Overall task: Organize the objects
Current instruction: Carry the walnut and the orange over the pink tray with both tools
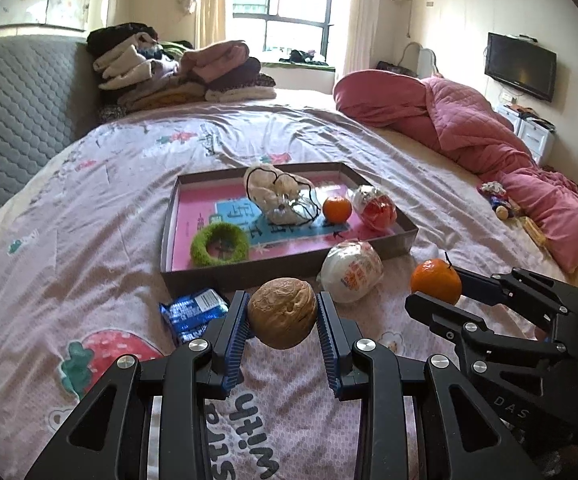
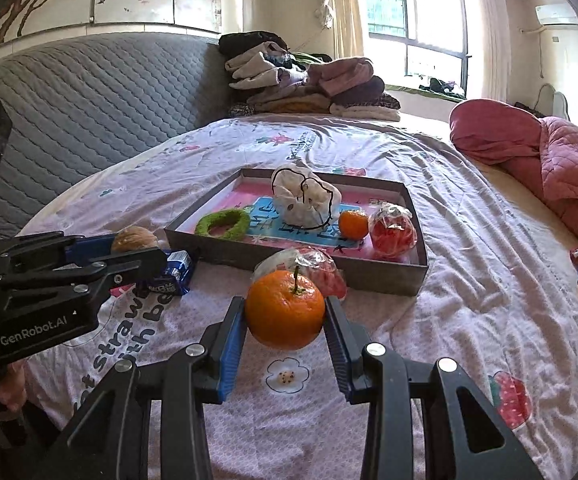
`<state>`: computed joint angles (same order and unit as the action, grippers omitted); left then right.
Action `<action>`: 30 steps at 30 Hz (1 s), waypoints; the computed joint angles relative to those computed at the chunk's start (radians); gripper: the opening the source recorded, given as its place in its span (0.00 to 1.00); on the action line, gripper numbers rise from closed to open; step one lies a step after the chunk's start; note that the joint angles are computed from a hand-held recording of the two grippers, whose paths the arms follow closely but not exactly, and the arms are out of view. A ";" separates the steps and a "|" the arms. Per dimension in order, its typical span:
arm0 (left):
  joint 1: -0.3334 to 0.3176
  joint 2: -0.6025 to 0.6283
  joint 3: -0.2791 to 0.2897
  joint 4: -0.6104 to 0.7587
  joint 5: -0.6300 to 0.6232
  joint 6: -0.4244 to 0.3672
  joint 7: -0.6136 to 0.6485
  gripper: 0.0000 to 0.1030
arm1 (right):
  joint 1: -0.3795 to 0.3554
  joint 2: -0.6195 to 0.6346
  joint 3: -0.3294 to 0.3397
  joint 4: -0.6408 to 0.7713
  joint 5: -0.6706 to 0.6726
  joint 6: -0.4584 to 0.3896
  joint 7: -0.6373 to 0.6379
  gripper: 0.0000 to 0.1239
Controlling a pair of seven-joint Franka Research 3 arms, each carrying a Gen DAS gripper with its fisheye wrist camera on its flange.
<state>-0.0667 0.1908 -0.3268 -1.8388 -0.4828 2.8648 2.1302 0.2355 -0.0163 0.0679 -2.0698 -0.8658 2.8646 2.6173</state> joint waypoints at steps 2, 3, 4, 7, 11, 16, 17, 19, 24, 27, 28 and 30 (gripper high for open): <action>-0.006 -0.003 0.007 0.003 0.019 -0.003 -0.020 0.33 | 0.000 -0.001 0.000 0.007 0.008 -0.004 -0.011 0.31; -0.007 -0.004 0.009 0.005 0.024 -0.010 -0.027 0.33 | 0.000 -0.002 0.001 0.013 -0.010 -0.010 0.002 0.31; -0.007 -0.006 0.009 0.007 0.025 -0.013 -0.029 0.33 | 0.000 -0.002 0.001 0.019 -0.019 -0.015 0.005 0.31; -0.023 -0.009 0.024 0.008 0.079 0.001 -0.067 0.33 | -0.003 -0.007 0.001 0.037 -0.053 -0.026 0.036 0.31; -0.018 -0.009 0.018 0.017 0.087 -0.001 -0.072 0.33 | -0.008 -0.009 0.002 0.060 -0.084 -0.037 0.053 0.31; -0.022 -0.008 0.018 0.031 0.122 0.022 -0.102 0.33 | -0.011 -0.001 -0.001 0.088 -0.076 -0.040 0.048 0.31; -0.017 -0.009 0.012 0.034 0.113 0.020 -0.095 0.33 | -0.010 0.002 -0.001 0.092 -0.078 -0.039 0.051 0.31; -0.020 -0.009 0.013 0.036 0.120 0.031 -0.102 0.33 | -0.006 0.009 -0.003 0.099 -0.067 -0.038 0.039 0.31; -0.026 -0.001 0.018 0.046 0.156 0.035 -0.135 0.33 | 0.007 0.025 -0.011 0.123 -0.060 -0.041 0.029 0.31; -0.025 0.000 0.022 0.047 0.176 0.039 -0.155 0.33 | 0.012 0.029 -0.017 0.135 -0.070 -0.041 0.033 0.31; -0.027 0.002 0.026 0.049 0.188 0.043 -0.167 0.33 | 0.013 0.029 -0.019 0.137 -0.072 -0.041 0.034 0.31; -0.026 0.004 0.027 0.052 0.204 0.046 -0.183 0.33 | 0.014 0.027 -0.021 0.141 -0.080 -0.037 0.037 0.31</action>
